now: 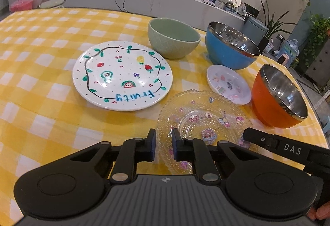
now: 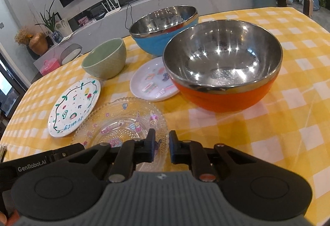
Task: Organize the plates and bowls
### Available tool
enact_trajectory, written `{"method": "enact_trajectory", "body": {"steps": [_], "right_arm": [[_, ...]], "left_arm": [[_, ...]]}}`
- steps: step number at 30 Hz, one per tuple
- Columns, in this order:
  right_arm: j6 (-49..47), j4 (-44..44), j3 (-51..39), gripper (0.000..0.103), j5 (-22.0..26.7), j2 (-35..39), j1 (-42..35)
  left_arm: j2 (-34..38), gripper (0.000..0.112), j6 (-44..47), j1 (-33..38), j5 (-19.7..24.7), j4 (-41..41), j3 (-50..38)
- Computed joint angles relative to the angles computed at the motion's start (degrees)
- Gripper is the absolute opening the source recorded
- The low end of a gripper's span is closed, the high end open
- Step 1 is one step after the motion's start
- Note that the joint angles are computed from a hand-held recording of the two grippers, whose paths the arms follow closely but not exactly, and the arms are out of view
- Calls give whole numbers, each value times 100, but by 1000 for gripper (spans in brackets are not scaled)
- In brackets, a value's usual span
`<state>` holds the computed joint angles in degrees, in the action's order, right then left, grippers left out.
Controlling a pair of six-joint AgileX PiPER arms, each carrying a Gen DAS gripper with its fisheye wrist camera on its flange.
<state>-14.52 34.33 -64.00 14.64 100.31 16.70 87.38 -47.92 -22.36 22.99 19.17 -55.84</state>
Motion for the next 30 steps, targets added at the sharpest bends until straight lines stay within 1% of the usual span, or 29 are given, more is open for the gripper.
{"method": "enact_trajectory", "body": {"steps": [3,6,9,14,17,25,30], "right_arm": [[74,-53,-15,10,96,-35,-20],[-169,216,20,9,186,-114,-67],[-361,476,47,9,301,-200,-99],[-362,583,155,9,461,-414,-81],[-529,835,254,9,624,-573,-108],[-671,1227,532,9,1263,-957,-92],[-545,1115,794,9,1476,-1218,99]], "left_arm": [[-79,16,48,20,68,-120,32],[-182,16,16,39,191,-176,48],[-301,16,-218,-44,388,37,24],[-521,16,-423,-222,984,223,-126],[-729,16,-515,-299,1319,262,-146],[-1402,16,-1007,-572,2119,590,21],[-1722,16,-1242,-736,2531,664,180]]}}
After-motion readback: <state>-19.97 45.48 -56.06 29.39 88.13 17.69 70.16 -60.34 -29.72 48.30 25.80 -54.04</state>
